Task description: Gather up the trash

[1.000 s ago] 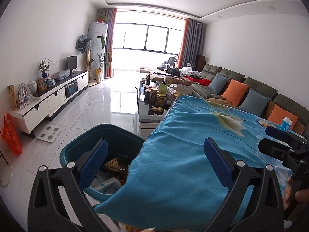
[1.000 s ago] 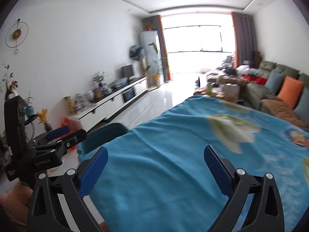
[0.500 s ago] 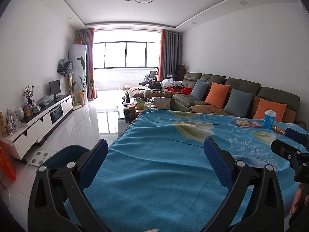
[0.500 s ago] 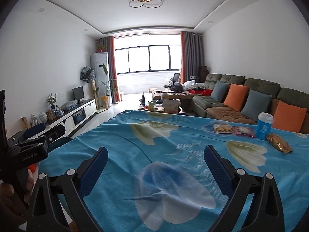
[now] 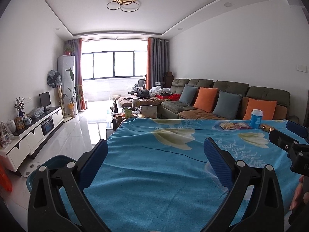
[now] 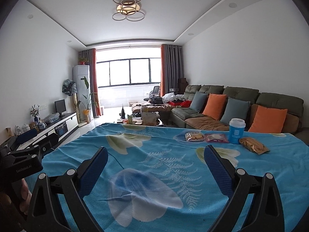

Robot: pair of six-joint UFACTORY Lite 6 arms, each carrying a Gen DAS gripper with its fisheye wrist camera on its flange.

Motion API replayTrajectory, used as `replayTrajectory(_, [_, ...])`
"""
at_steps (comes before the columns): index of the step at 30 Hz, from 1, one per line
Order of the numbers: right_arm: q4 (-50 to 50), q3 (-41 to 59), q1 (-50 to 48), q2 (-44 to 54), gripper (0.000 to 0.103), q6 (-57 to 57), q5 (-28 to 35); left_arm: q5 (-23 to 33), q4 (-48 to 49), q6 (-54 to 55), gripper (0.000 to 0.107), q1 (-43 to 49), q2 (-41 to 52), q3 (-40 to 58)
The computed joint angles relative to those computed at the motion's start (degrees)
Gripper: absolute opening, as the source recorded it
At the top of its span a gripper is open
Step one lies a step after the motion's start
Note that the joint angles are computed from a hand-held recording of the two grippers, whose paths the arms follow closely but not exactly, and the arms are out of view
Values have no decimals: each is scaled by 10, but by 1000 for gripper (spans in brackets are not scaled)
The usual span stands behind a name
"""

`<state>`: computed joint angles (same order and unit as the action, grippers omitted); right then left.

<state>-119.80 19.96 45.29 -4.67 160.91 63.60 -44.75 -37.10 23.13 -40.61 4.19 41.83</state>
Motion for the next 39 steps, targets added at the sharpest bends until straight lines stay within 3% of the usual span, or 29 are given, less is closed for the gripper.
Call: replayTrajectory(39, [36, -37, 11, -45, 96, -7, 31, -35, -26, 16, 97, -28, -21, -15])
